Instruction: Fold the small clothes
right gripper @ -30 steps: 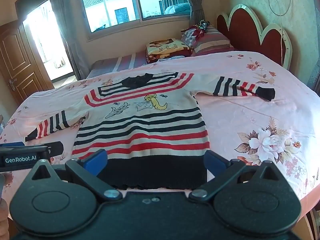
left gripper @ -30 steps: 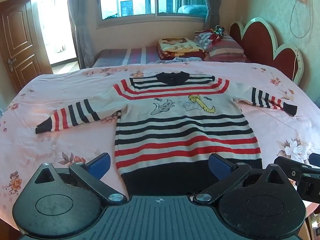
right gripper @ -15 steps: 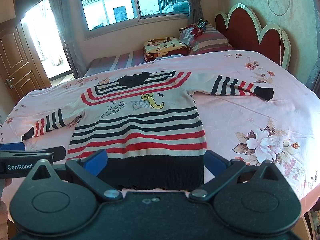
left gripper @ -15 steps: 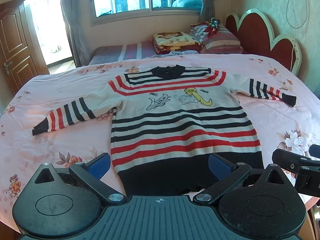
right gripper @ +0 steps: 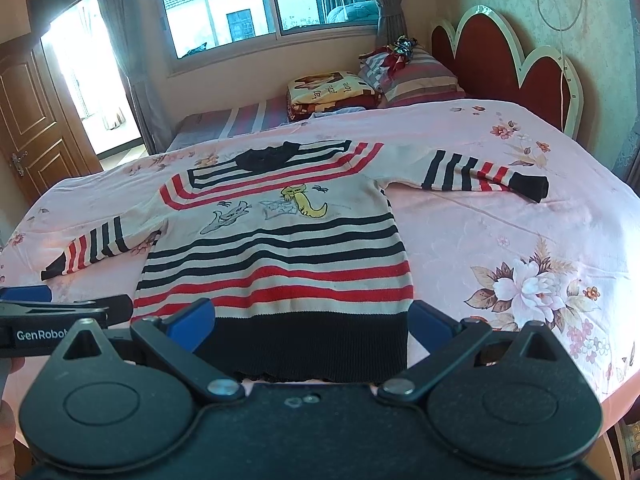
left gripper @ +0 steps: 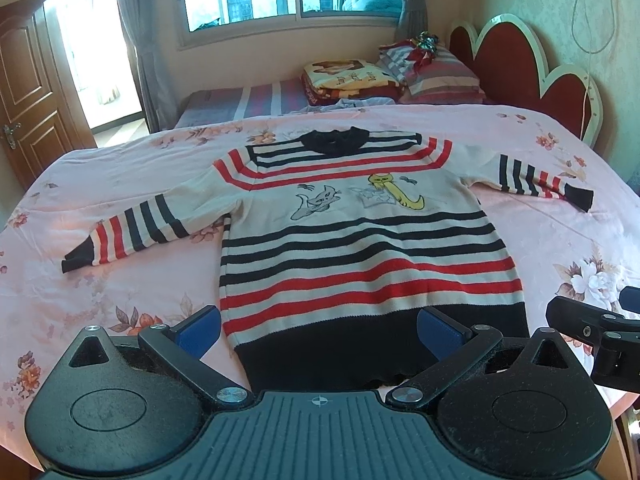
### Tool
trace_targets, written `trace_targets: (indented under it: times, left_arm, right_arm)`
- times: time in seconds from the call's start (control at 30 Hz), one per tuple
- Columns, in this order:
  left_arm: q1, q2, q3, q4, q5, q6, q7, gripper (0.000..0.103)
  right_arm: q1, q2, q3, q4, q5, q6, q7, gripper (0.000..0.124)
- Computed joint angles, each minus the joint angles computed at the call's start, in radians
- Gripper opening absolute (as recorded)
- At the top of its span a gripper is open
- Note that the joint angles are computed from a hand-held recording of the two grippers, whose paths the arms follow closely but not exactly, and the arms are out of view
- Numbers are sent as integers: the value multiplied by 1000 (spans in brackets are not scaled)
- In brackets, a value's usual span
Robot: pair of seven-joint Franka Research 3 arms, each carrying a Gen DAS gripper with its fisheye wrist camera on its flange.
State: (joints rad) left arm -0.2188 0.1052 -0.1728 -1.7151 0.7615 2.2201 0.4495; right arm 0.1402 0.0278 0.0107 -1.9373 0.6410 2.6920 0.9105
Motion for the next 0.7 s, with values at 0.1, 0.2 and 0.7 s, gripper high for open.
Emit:
trace_targets:
  times: [0.1,0.2,0.7]
  left_arm:
    - [2,4,2,5,-5,-1,2,103]
    - [2,6,3,8,-5,-4,2,103]
    - [13,-3,8,-5,0,3,-10,103]
  right_arm:
    - [1,0,0,-1,-2,4,3,102]
    - [1,1,0,1,-1,2,3,102]
    - [-2,13,1,23,1,-4,6,102]
